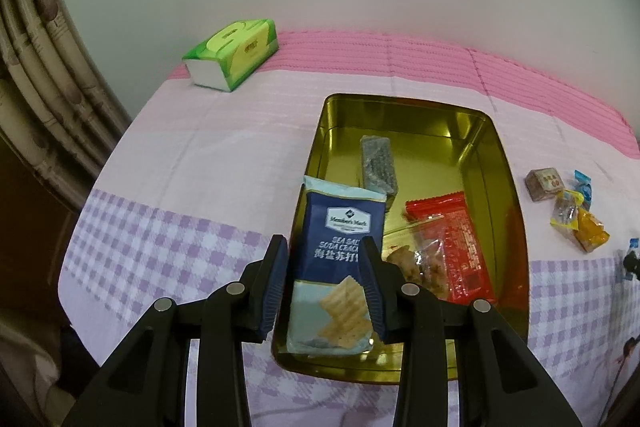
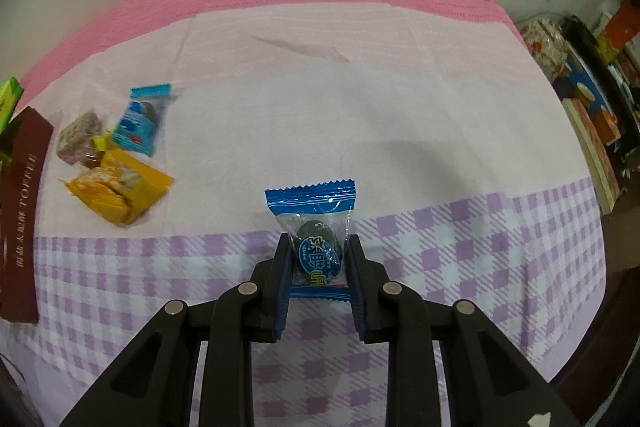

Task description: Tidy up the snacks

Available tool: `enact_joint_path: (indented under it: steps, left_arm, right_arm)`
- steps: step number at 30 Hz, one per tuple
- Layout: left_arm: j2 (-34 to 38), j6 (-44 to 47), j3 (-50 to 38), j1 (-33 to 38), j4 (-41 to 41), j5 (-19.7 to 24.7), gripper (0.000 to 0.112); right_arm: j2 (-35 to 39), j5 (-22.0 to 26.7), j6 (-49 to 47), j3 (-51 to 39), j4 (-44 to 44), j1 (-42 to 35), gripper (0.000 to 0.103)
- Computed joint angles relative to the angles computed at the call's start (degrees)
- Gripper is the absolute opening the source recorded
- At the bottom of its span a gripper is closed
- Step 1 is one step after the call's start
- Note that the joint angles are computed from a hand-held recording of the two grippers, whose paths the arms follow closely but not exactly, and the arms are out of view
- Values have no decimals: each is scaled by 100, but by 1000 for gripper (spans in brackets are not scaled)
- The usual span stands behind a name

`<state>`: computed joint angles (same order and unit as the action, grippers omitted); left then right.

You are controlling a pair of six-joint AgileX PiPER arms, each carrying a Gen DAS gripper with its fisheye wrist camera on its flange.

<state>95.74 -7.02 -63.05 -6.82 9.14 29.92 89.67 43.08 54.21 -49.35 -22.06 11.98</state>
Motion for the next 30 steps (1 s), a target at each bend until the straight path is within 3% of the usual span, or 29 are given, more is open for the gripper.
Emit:
enact_joint_path:
  steps: [8, 14, 30]
  left_arm:
    - [40, 22, -109, 206, -32, 137, 39]
    - [56, -358, -123, 342, 364, 219, 49]
    - [17, -407, 52, 824, 476, 216, 53]
  right_arm:
    - [193, 221, -347, -925, 303, 741, 24]
    - [695, 288, -771, -1852, 653, 1458, 24]
    - [2320, 761, -1745, -4367, 1484, 2410, 24]
